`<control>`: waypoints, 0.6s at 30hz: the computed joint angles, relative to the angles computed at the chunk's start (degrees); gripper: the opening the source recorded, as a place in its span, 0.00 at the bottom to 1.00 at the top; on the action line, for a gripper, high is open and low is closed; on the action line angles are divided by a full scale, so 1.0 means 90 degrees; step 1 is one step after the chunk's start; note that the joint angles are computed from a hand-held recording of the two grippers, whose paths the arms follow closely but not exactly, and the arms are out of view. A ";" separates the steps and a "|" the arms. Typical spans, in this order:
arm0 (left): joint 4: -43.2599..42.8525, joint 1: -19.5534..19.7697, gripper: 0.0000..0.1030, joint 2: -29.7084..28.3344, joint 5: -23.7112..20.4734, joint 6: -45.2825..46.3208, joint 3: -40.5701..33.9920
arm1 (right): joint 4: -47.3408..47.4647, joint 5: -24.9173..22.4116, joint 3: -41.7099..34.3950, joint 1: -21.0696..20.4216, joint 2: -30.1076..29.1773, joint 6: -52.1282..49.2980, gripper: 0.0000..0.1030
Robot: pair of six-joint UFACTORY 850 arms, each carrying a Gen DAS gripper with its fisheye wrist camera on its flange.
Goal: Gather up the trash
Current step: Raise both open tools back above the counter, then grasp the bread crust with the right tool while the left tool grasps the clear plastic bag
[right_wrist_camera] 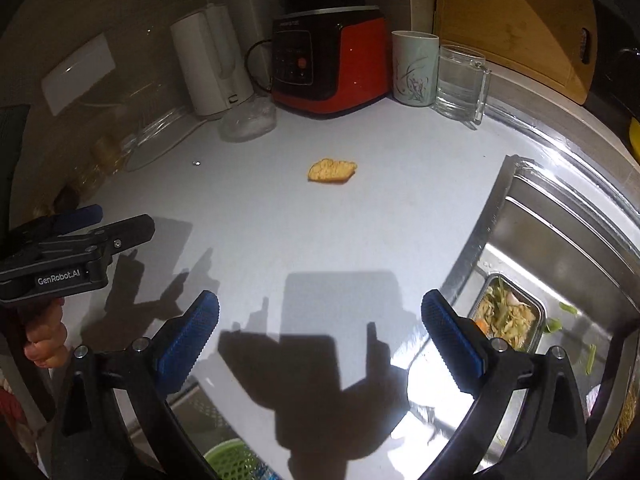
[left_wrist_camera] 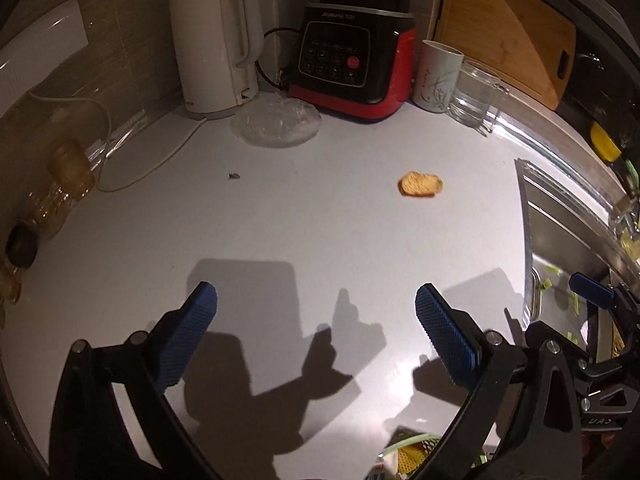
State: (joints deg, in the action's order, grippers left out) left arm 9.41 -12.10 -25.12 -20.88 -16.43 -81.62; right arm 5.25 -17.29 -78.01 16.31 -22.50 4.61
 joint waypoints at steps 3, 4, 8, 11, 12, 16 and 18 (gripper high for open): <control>-0.0051 0.0148 0.92 -0.0516 0.0021 0.0062 -0.0584 | -0.0204 -0.0213 -0.0892 -0.0039 -0.0769 0.0148 0.98; -0.0032 0.0198 0.92 -0.0704 -0.0029 0.0024 -0.0809 | -0.0263 -0.0273 -0.1166 -0.0038 -0.1005 0.0194 0.98; -0.0355 0.0403 0.92 -0.1234 -0.0125 0.0269 -0.1454 | -0.0445 -0.0485 -0.2201 -0.0060 -0.1888 0.0402 0.97; -0.0387 0.0501 0.92 -0.1470 -0.0128 0.0275 -0.1713 | -0.0568 -0.0654 -0.2819 -0.0072 -0.2381 0.0553 0.95; -0.0411 0.0525 0.92 -0.1528 -0.0133 0.0281 -0.1777 | -0.0557 -0.0709 -0.2986 -0.0075 -0.2510 0.0528 0.93; -0.0712 0.0619 0.92 -0.1734 -0.0144 0.0464 -0.1995 | -0.0746 -0.0906 -0.3560 -0.0064 -0.2927 0.0631 0.86; -0.0937 0.0651 0.92 -0.1841 -0.0089 0.0637 -0.2105 | -0.0681 -0.1031 -0.3818 -0.0071 -0.3102 0.0546 0.81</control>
State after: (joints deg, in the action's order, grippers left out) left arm 0.97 -6.25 -41.69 -21.67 -10.70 -100.56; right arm -0.87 -26.57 -112.38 15.67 -50.42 9.52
